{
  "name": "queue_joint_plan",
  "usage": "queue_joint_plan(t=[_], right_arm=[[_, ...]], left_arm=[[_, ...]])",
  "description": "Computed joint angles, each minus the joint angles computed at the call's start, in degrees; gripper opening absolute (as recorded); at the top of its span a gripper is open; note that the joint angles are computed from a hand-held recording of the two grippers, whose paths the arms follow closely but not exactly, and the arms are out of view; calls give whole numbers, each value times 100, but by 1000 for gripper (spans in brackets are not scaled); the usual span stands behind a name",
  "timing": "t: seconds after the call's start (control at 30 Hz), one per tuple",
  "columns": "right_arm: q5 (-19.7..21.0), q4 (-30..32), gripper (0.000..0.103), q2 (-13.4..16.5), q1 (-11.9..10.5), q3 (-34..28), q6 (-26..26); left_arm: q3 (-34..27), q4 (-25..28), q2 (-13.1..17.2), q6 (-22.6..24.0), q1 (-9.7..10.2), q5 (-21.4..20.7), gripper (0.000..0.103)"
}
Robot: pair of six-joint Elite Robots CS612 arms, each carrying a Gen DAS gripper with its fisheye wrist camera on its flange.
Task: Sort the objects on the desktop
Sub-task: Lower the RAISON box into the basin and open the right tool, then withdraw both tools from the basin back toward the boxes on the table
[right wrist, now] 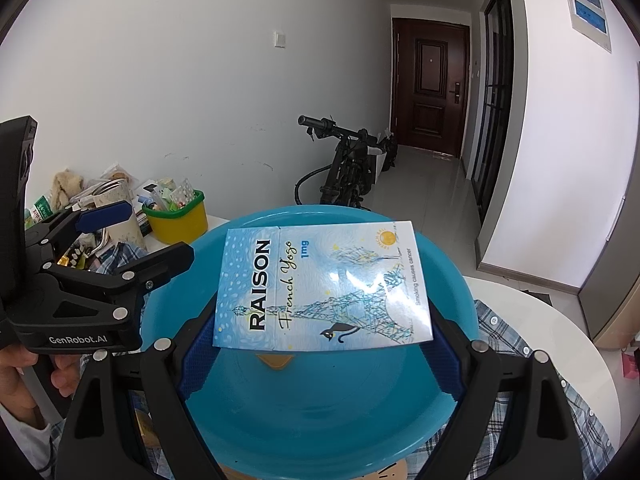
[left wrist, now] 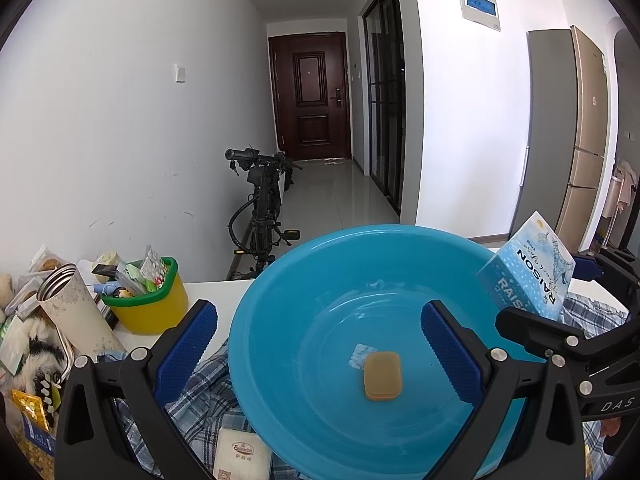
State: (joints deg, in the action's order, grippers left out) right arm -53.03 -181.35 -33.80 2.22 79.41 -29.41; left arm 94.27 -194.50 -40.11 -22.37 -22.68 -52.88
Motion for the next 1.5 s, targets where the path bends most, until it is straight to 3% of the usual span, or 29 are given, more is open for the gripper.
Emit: queue_joint_plan(t=[1.1, 1.2, 1.23, 1.4, 1.5], right_arm=[[-19, 61, 87, 17, 3, -46, -12], [-18, 74, 91, 24, 6, -58, 14], [-27, 138, 103, 23, 8, -71, 9], [-431, 169, 103, 60, 81, -134, 22], [-356, 286, 103, 74, 69, -173, 46]], left_arm=[[0, -47, -1, 25, 13, -71, 103], [-1, -56, -2, 40, 12, -67, 103], [-1, -47, 0, 28, 16, -72, 103], [-23, -2, -3, 9, 16, -76, 103], [-27, 4, -9, 7, 13, -68, 103]])
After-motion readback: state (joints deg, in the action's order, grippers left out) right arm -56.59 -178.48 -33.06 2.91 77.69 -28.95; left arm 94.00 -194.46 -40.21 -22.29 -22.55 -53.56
